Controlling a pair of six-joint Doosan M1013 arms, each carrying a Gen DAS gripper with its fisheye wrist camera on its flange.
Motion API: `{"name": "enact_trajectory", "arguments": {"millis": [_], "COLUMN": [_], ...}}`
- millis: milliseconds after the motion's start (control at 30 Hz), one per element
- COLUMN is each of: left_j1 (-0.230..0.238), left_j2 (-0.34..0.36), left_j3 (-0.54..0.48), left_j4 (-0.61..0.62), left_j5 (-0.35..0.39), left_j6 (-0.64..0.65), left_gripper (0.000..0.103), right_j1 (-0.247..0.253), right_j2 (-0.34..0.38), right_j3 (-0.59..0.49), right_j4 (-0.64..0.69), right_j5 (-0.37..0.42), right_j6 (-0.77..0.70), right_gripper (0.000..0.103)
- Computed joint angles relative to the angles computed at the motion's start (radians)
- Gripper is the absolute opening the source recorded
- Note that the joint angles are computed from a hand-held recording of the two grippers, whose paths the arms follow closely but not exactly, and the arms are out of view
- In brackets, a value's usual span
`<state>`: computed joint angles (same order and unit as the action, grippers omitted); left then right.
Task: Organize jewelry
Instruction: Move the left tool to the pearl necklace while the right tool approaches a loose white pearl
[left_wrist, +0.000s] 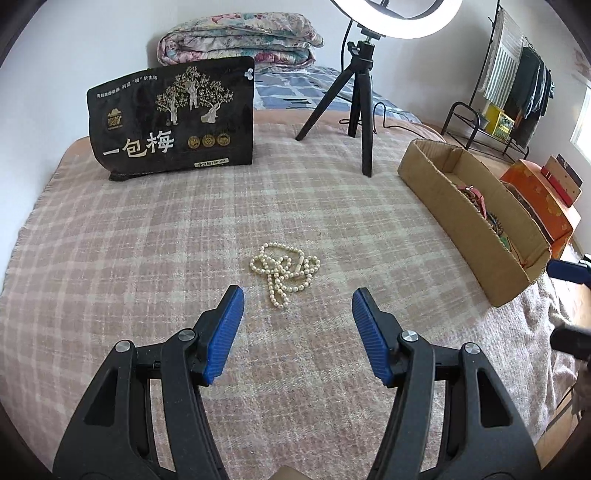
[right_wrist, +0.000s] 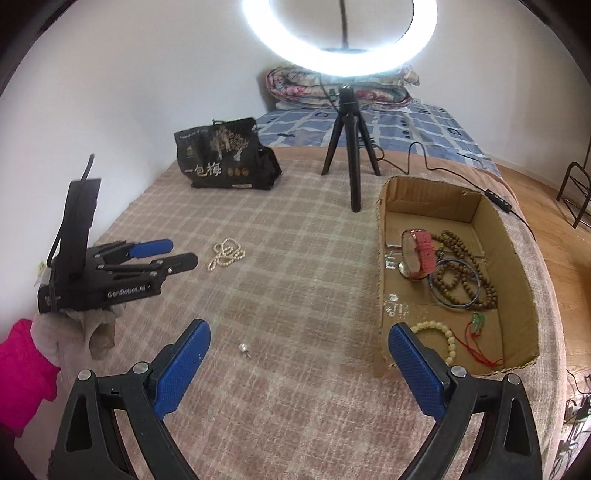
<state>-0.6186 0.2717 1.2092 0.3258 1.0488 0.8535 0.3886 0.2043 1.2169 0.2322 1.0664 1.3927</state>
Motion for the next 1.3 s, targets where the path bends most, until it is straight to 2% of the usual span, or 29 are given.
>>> {"name": "enact_trajectory", "arguments": {"millis": [367, 433, 533, 900, 1200, 1233, 1300], "left_j1": [0.029, 0.033, 0.041, 0.045, 0.042, 0.041, 0.040], "left_j2": [0.058, 0.066, 0.074, 0.083, 0.096, 0.096, 0.098], "left_j3": [-0.040, -0.044, -0.046, -0.041, -0.051, -0.050, -0.051], "left_j4": [-0.048, -0.048, -0.057, -0.031, -0.006, -0.004, 0.007], "left_j5": [0.035, 0.039, 0.041, 0.034, 0.039, 0.037, 0.040], "left_j6": [0.019, 0.012, 0.003, -0.030, -0.020, -0.020, -0.025], "left_gripper": [0.063, 0.063, 0.063, 0.063, 0.063, 0.062, 0.047], "right_j1": [0.043, 0.048, 0.050, 0.056, 0.075, 0.074, 0.073], "right_j2": [0.036, 0.044, 0.059, 0.104, 0.113, 0.112, 0.112], "right_j3": [0.029, 0.028, 0.021, -0.016, -0.029, -0.029, -0.029], "right_j4": [0.030, 0.027, 0.038, 0.047, -0.001, 0.000, 0.002], "right_j5": [0.057, 0.061, 0.073, 0.117, 0.132, 0.133, 0.133], "right_j6": [-0.112, -0.119, -0.137, -0.198, -0.209, -0.207, -0.204], "right_gripper": [0.094, 0.091, 0.083, 0.041, 0.022, 0.020, 0.015]}}
